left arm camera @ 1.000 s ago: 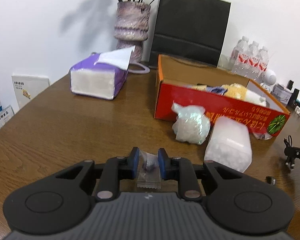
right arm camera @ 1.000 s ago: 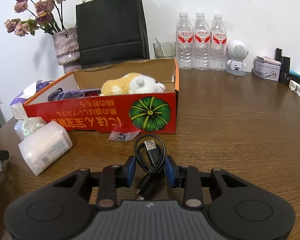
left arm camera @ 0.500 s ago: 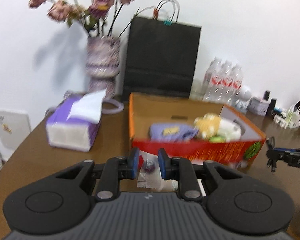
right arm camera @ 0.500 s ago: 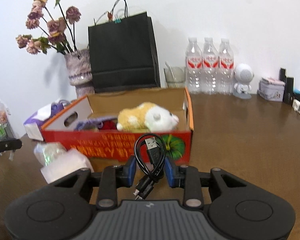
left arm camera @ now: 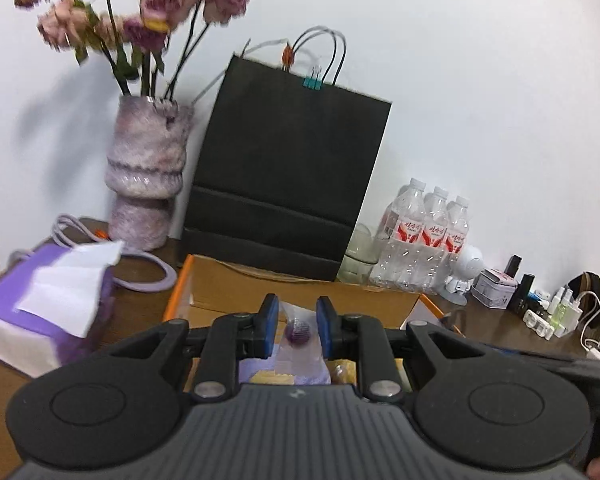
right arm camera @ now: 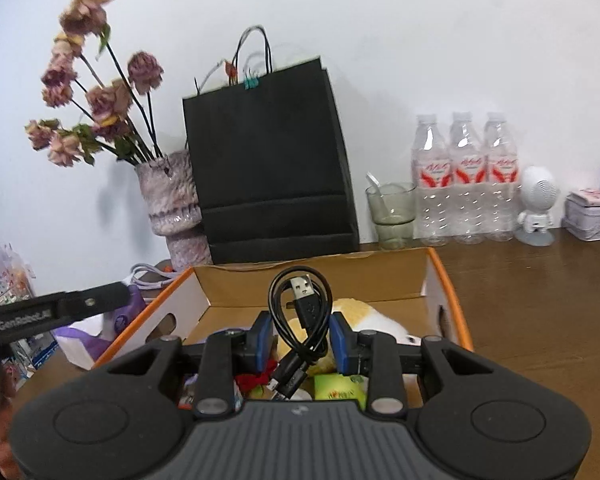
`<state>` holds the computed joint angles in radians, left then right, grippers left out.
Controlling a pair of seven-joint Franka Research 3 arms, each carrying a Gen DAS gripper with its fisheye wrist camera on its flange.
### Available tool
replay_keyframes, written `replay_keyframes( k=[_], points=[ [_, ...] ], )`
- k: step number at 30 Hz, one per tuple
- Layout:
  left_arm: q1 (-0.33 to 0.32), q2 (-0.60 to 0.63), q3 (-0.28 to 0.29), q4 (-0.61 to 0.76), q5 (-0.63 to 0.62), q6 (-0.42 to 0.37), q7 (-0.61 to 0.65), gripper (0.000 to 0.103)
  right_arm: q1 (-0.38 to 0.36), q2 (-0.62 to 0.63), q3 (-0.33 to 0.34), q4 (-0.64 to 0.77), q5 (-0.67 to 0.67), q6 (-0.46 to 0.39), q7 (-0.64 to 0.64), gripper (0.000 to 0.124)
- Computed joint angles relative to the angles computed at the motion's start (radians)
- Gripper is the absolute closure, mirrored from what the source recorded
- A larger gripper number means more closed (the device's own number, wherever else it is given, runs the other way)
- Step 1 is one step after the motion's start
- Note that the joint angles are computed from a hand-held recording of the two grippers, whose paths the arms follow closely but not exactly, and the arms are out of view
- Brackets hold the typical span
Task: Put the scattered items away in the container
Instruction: 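Carry packet with left tool while right carries cable into box, then open both tools to release packet and cable in the box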
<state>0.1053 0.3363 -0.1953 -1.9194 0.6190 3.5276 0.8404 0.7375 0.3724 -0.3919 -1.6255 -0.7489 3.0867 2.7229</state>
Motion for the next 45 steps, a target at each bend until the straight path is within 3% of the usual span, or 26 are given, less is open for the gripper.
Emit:
replay_keyframes(
  k=[2,7,13,15,16,17,19,20,21,28,35,43,45],
  points=[
    [0.025,0.042,-0.041,0.057,0.039,-0.055,-0.018,0.082,-0.075,0.043,0.092,0.051,0.089,-0.028,-0.106,0.094],
    [0.129,0.106,-0.182,0.109,0.073,-0.174,0.029,0.082,-0.142,0.127,0.195,0.149,0.249,-0.132,-0.327,0.094],
    [0.062,0.103,-0.118,0.097,-0.012,-0.185,0.101,0.078,-0.115,0.148,0.181,0.173,0.307,-0.211,-0.406,0.091],
    [0.052,0.099,-0.109,0.092,-0.04,-0.187,0.123,0.062,-0.101,0.14,0.163,0.164,0.296,-0.208,-0.392,0.064],
    [0.048,0.097,-0.107,0.092,-0.056,-0.19,0.132,0.043,-0.093,0.135,0.153,0.155,0.287,-0.2,-0.38,0.056],
    [0.016,0.088,-0.073,0.086,-0.082,-0.189,0.137,0.02,-0.084,0.128,0.14,0.147,0.275,-0.191,-0.367,0.043],
    [-0.114,0.065,0.069,0.072,-0.153,-0.171,0.147,0.0,-0.072,0.119,0.123,0.139,0.25,-0.183,-0.348,0.035],
    [-0.164,0.057,0.122,0.065,-0.184,-0.157,0.16,0.0,-0.069,0.114,0.119,0.137,0.239,-0.183,-0.342,0.032],
    [-0.182,0.053,0.14,0.06,-0.201,-0.148,0.174,0.0,-0.068,0.11,0.117,0.135,0.231,-0.186,-0.338,0.028],
    [-0.167,0.027,0.119,0.038,-0.265,-0.14,0.224,0.0,-0.064,0.082,0.108,0.122,0.153,-0.181,-0.278,0.022],
    [-0.192,-0.024,0.148,-0.023,-0.312,-0.11,0.26,0.0,-0.056,0.042,0.102,0.092,0.05,-0.191,-0.194,0.022],
    [-0.18,-0.143,0.162,-0.197,-0.348,-0.045,0.351,0.0,-0.084,-0.079,0.156,-0.066,-0.116,-0.174,-0.103,0.021],
    [-0.106,-0.173,0.11,-0.243,-0.269,-0.041,0.312,0.0,-0.091,-0.112,0.179,-0.114,-0.156,-0.187,-0.093,0.021]
  ],
)
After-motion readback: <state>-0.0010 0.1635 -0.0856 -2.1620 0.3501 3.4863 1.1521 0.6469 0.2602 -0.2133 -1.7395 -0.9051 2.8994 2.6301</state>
